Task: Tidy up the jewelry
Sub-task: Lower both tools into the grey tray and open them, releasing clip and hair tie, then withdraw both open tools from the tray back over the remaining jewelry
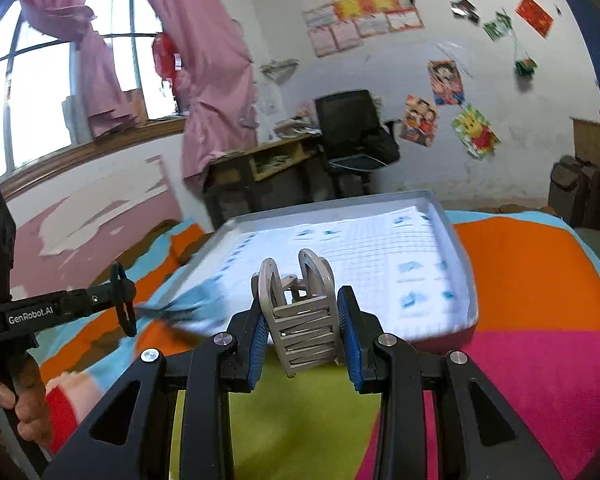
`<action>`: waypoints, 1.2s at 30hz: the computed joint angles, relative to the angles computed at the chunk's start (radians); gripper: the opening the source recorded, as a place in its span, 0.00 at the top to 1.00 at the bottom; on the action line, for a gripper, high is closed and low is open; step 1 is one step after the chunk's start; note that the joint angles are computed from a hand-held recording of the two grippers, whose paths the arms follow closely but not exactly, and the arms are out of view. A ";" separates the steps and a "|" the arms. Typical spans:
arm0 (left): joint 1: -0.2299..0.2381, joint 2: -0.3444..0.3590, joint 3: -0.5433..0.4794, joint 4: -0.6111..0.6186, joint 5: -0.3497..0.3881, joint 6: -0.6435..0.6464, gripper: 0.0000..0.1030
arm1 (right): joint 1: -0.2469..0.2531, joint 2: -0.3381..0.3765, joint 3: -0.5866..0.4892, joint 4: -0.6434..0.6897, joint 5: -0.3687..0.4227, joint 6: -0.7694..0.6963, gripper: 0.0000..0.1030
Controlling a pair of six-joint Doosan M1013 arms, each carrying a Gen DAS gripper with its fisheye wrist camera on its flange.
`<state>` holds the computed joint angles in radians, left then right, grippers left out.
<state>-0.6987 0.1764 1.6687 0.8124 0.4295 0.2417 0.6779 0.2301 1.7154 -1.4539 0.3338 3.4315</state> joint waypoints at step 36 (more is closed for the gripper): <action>-0.093 -0.049 0.059 0.226 0.107 -0.237 0.08 | 0.006 -0.094 0.104 -0.088 0.085 0.100 0.13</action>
<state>-0.7915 0.1277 1.7280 1.0380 0.5368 0.0048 0.6839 0.1358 1.8197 -1.5419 0.4193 3.5315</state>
